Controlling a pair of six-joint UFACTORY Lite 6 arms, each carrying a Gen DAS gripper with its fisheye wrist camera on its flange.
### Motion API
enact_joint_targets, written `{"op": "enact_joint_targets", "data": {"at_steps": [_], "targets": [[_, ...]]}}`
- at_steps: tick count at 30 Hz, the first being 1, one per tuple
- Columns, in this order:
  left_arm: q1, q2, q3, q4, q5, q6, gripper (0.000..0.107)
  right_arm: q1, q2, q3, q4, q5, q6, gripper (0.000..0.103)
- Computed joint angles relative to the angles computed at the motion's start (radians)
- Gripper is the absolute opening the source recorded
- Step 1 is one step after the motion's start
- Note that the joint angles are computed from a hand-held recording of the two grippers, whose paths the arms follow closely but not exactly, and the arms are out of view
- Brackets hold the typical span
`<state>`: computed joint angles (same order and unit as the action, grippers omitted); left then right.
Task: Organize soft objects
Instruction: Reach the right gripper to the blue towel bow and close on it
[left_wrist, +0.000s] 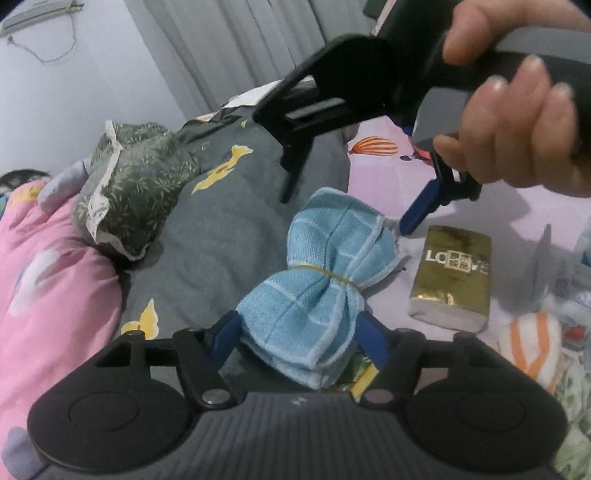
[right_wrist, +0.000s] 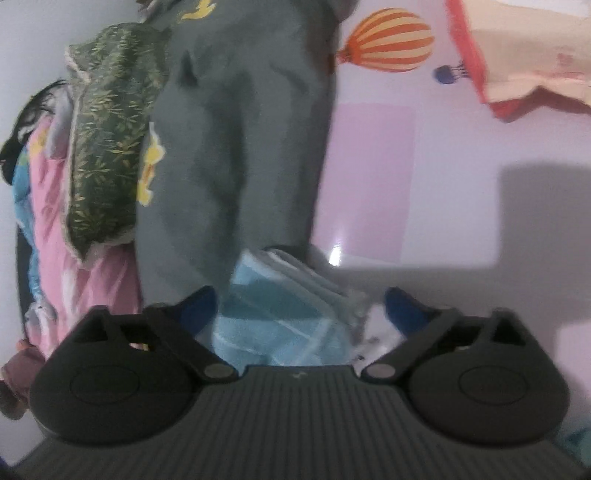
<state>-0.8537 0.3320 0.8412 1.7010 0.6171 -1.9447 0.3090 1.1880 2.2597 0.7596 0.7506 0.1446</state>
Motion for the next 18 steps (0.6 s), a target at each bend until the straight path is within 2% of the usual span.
{"op": "enact_joint_targets", "data": {"at_steps": [3, 4, 6, 8, 9, 11, 13, 18], "targets": [[-0.006, 0.000, -0.006, 0.012, 0.018, -0.020, 0.053, 0.013, -0.009, -0.007, 0.001, -0.002, -0.024, 0.100], [-0.006, -0.003, -0.010, 0.017, 0.017, -0.028, 0.050, 0.022, -0.023, -0.025, -0.013, -0.015, -0.020, 0.096], [-0.001, -0.013, -0.015, 0.021, 0.006, -0.039, 0.036, 0.040, -0.051, -0.058, -0.049, -0.042, -0.012, 0.086], [-0.006, -0.038, -0.027, 0.015, 0.005, -0.046, 0.028, 0.052, -0.084, -0.095, -0.062, -0.067, -0.019, 0.062], [-0.004, -0.050, -0.032, 0.016, -0.001, -0.051, 0.023, 0.051, -0.097, -0.113, -0.047, -0.075, -0.031, 0.056], [0.005, -0.082, -0.041, 0.004, -0.026, -0.050, 0.020, 0.054, -0.132, -0.165, -0.022, -0.099, -0.047, 0.041], [0.001, -0.126, -0.058, -0.016, -0.038, -0.042, 0.019, 0.055, -0.175, -0.230, 0.026, -0.130, -0.087, 0.033], [-0.093, -0.305, -0.127, -0.108, 0.028, 0.036, 0.019, 0.033, -0.435, -0.554, 0.268, -0.199, -0.338, 0.030]]}}
